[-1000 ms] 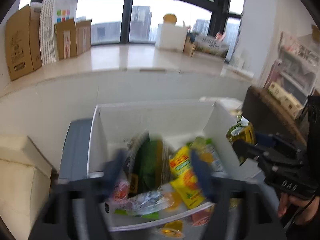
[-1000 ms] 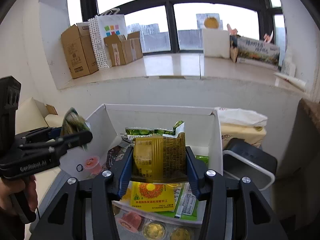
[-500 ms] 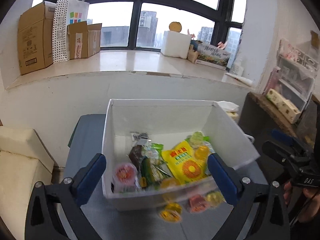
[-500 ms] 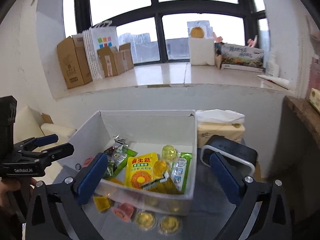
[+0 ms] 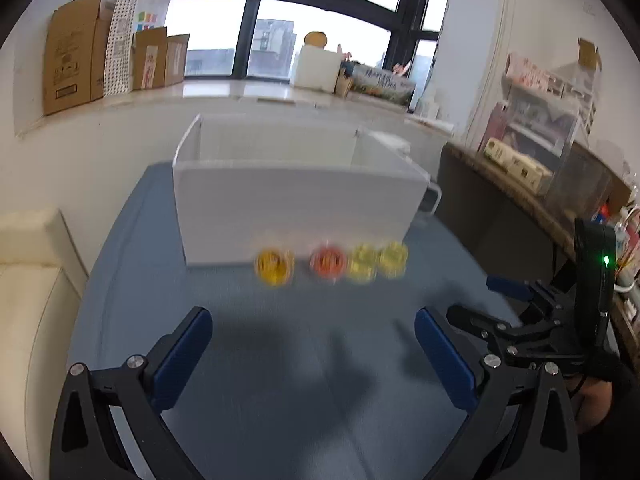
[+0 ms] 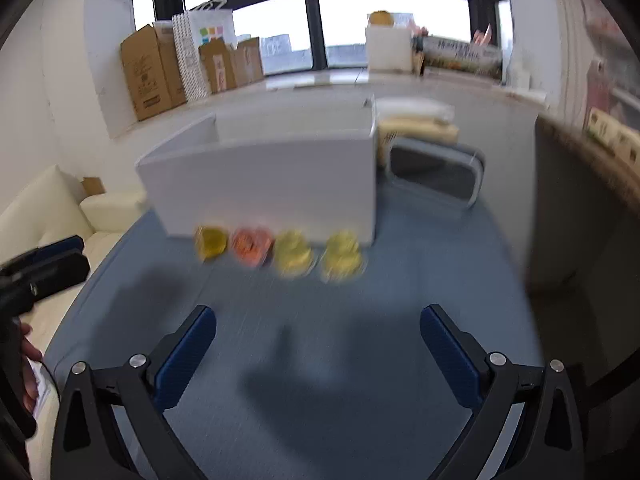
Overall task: Organize snacks
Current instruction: 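Withdraw both tools from the box toward the jelly cups, then grasp a clear yellow jelly cup with the right tool while the left grasps an orange cartoon cup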
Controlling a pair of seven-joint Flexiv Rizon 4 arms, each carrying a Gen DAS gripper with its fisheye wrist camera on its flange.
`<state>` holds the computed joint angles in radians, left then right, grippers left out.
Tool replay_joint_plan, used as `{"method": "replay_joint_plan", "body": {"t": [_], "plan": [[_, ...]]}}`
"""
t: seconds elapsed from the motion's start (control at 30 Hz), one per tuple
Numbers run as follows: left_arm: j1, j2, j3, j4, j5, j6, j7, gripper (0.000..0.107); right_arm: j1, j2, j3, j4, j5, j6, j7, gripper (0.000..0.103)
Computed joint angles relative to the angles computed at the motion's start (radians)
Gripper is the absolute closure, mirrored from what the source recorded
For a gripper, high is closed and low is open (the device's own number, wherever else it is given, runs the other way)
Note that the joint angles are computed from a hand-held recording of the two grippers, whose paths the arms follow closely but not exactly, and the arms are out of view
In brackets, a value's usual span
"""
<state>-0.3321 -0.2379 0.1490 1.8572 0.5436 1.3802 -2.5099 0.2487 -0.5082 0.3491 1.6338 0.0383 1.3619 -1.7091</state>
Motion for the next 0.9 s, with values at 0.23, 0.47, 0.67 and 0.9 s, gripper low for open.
{"method": "replay_joint_plan", "body": {"t": [0.23,0.47,0.67,0.9], "plan": [[0.008,0.022,-0.01,0.037,0.016,0.006,-0.04,0.004,0.055,-0.052,-0.073,-0.054,-0.067,-0.009,0.065,0.0],[0.017,0.027,-0.012,0.058,-0.001,0.01,-0.037,0.004,0.079,-0.161,-0.104,-0.214,-0.123,-0.096,0.147,0.0],[0.037,0.027,-0.02,0.081,-0.03,0.019,-0.018,0.004,0.116,-0.235,-0.142,-0.319,-0.157,-0.143,0.182,0.004],[0.045,0.002,-0.018,0.083,-0.082,0.029,0.029,0.004,0.112,-0.281,-0.128,-0.384,-0.157,-0.211,0.164,0.065]]}}
